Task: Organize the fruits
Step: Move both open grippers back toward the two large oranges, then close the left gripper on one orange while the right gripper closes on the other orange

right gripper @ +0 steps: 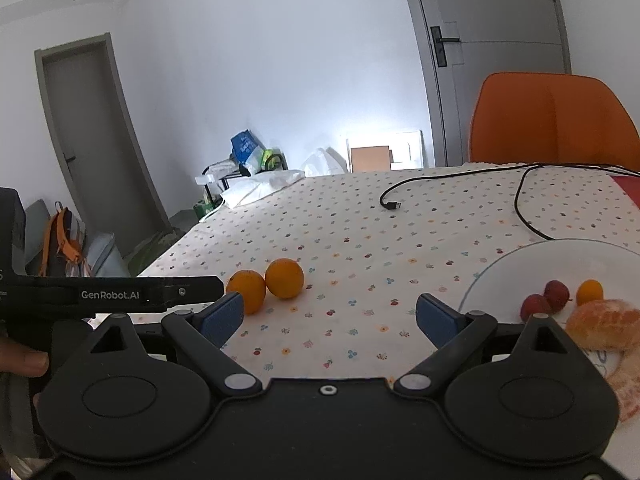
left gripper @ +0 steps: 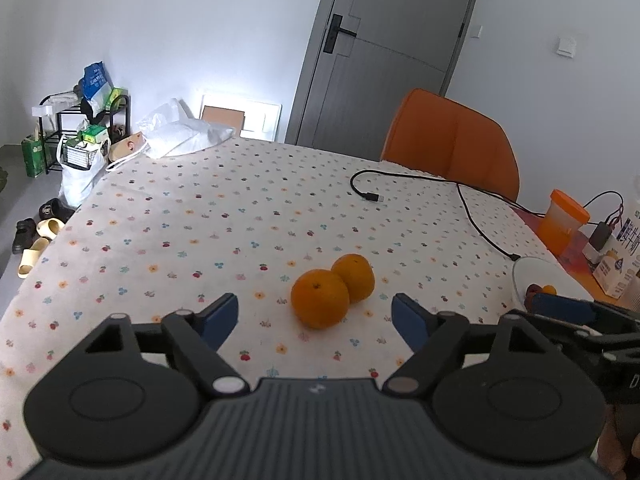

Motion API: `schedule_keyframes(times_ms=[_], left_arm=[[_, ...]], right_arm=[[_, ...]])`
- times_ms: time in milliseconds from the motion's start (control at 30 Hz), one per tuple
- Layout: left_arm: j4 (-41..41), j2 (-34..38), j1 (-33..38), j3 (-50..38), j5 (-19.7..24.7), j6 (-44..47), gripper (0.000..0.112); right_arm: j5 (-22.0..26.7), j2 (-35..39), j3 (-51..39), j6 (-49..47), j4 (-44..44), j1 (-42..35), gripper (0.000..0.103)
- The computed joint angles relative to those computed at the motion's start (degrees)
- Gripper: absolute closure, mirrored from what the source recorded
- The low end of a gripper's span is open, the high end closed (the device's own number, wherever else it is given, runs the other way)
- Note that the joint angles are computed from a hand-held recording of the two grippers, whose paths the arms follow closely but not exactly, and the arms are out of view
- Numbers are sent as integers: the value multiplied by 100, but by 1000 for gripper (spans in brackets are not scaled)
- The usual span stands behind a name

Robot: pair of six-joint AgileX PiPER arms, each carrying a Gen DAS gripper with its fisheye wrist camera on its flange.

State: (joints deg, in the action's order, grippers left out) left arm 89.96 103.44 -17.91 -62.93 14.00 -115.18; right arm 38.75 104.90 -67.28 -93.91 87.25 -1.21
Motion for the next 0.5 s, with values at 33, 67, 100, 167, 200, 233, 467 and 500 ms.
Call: schedule_keyframes(times_ms=[33, 67, 100, 167, 200, 233, 467, 500], left_arm=[[-79, 41, 24, -42, -20, 67, 35], [-75, 54, 60, -54, -73, 55, 37], [-58, 80, 100, -82, -142, 35, 38], [-28, 138, 146, -147, -206, 20, 41], [-20, 173, 170, -186, -251, 29, 42], [-135, 214, 199, -243, -305, 161, 45], [-1092, 524, 306, -605, -500, 1177, 54], [-1367, 581, 326, -671, -537, 1461, 55]], right_arm=[[-11, 26, -62, 63, -65, 27, 10], [-17, 50, -127, 131, -137, 48, 10], [-33, 68, -178, 181, -193, 76, 10], [-65, 127, -317, 332, -338, 133, 11], [-72, 152, -375, 401, -403, 152, 12], [-75, 182, -434, 462, -468, 172, 13], [-153, 432, -827, 912, -855, 305, 22], [-159, 456, -864, 954, -891, 317, 22]])
